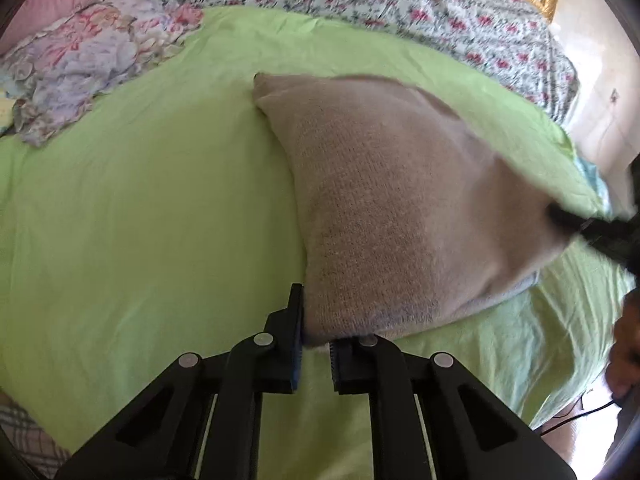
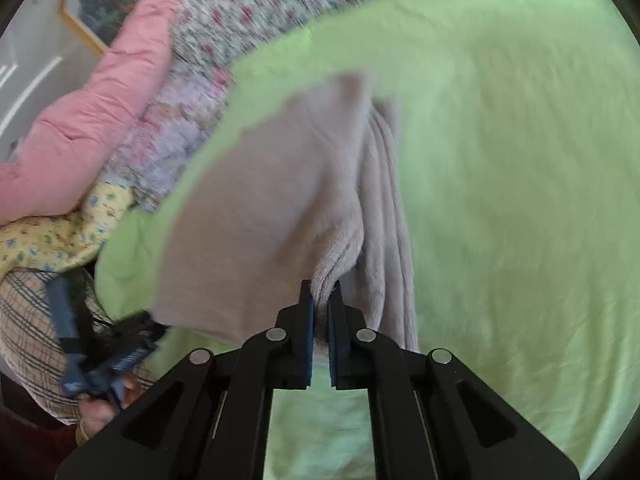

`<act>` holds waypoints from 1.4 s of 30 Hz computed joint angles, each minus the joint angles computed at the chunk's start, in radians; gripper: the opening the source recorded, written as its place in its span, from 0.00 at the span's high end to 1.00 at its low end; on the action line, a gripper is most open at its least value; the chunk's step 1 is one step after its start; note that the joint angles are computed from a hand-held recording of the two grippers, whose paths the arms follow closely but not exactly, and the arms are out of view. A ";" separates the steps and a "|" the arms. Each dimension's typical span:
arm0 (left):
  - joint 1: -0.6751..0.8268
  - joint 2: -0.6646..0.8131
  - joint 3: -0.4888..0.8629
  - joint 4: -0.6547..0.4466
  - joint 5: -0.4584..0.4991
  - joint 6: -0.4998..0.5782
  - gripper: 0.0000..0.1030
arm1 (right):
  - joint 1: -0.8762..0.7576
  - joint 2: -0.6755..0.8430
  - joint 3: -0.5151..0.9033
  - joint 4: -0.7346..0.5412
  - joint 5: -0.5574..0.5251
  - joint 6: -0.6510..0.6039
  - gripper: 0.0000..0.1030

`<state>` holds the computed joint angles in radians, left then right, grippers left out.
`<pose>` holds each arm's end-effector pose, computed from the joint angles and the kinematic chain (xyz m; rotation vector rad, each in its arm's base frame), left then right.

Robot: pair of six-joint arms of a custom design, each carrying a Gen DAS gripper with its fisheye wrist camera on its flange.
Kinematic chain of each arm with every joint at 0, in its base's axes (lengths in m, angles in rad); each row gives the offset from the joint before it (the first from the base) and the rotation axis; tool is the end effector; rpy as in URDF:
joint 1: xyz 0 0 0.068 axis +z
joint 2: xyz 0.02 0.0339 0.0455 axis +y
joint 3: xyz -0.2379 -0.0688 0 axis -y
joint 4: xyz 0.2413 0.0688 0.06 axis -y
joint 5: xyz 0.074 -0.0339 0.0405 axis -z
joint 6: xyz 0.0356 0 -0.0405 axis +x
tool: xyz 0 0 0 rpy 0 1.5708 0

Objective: Fold small clothes

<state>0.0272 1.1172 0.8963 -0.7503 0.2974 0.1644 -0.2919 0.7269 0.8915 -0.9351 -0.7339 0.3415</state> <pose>0.2255 -0.0043 0.2438 0.2872 2.4889 -0.2992 0.1433 -0.0182 0.3004 0.3486 2.2232 0.8768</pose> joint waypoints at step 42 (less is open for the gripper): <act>-0.013 0.425 0.357 -0.064 0.336 0.086 0.97 | 0.107 0.363 0.017 0.288 0.111 0.072 0.80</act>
